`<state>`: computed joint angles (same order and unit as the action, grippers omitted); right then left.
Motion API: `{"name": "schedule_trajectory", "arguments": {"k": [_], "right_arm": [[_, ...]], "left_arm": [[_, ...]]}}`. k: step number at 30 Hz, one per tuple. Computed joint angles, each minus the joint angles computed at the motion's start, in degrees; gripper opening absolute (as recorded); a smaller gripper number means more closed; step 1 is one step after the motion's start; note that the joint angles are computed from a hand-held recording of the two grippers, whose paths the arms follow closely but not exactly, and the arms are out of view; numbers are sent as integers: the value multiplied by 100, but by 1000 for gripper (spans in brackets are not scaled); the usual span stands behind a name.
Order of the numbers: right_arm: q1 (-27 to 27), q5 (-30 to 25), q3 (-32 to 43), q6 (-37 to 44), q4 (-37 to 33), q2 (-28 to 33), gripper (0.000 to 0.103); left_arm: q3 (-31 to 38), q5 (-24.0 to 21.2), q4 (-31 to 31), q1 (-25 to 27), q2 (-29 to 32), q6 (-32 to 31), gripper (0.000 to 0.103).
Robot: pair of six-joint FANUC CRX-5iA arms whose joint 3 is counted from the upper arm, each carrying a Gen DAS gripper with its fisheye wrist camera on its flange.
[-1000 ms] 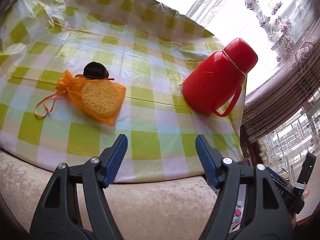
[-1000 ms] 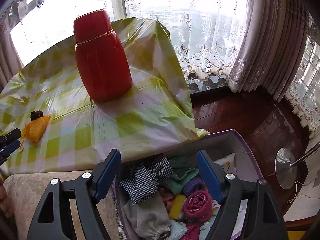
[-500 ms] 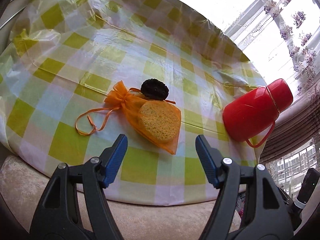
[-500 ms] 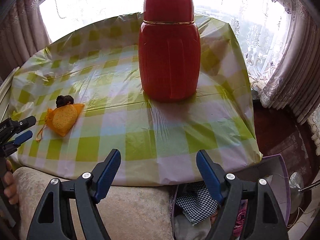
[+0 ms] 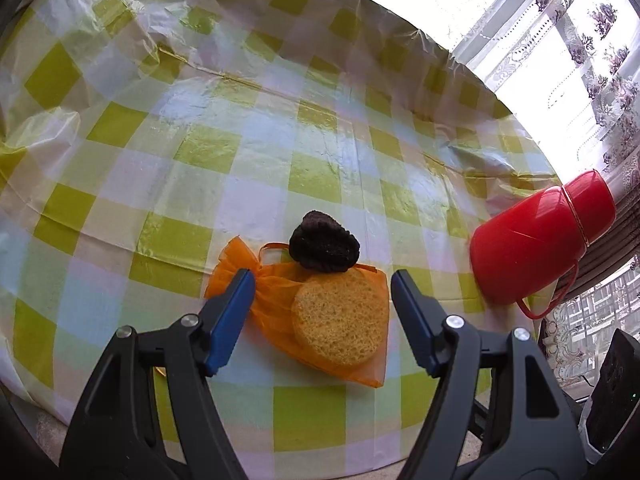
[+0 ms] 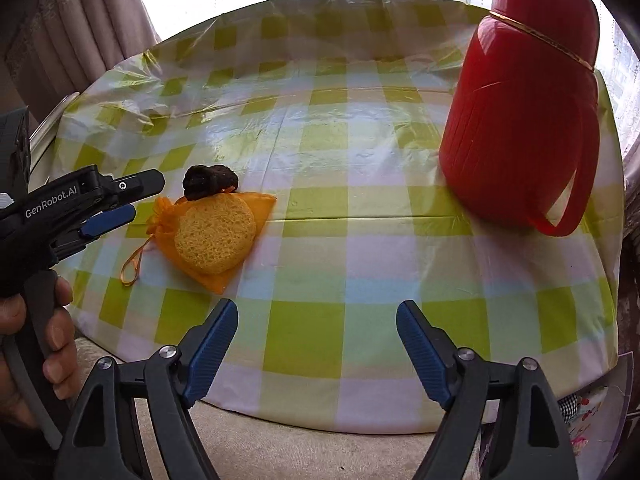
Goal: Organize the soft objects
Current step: 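Grasp the dark brown fuzzy item with the left gripper while the right gripper grasps the orange mesh bag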
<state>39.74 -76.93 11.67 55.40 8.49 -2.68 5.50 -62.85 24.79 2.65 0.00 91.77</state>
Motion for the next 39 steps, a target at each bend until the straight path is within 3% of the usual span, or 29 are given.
{"name": "schedule_trajectory", "arguments": {"k": [13, 16, 18, 20, 24, 32, 39], "right_arm": [[72, -84, 831, 307, -385, 904, 84], [74, -130, 939, 344, -441, 1038, 84], [97, -206, 1036, 403, -470, 1158, 85], [131, -233, 1096, 463, -480, 1236, 85], [146, -211, 1193, 457, -515, 1357, 85], [238, -243, 1397, 480, -440, 1613, 88], [325, -235, 1588, 459, -249, 1877, 88]], "left_arm": [[922, -458, -14, -83, 1050, -461, 73], [1055, -581, -106, -125, 1169, -616, 64], [1066, -653, -22, -119, 1242, -742, 49], [1037, -660, 55, -100, 1271, -867, 44], [824, -504, 267, 21, 1185, -1033, 34], [253, 1, 745, 371, 828, -1061, 34], [-35, 426, 651, 530, 538, -867, 34]]}}
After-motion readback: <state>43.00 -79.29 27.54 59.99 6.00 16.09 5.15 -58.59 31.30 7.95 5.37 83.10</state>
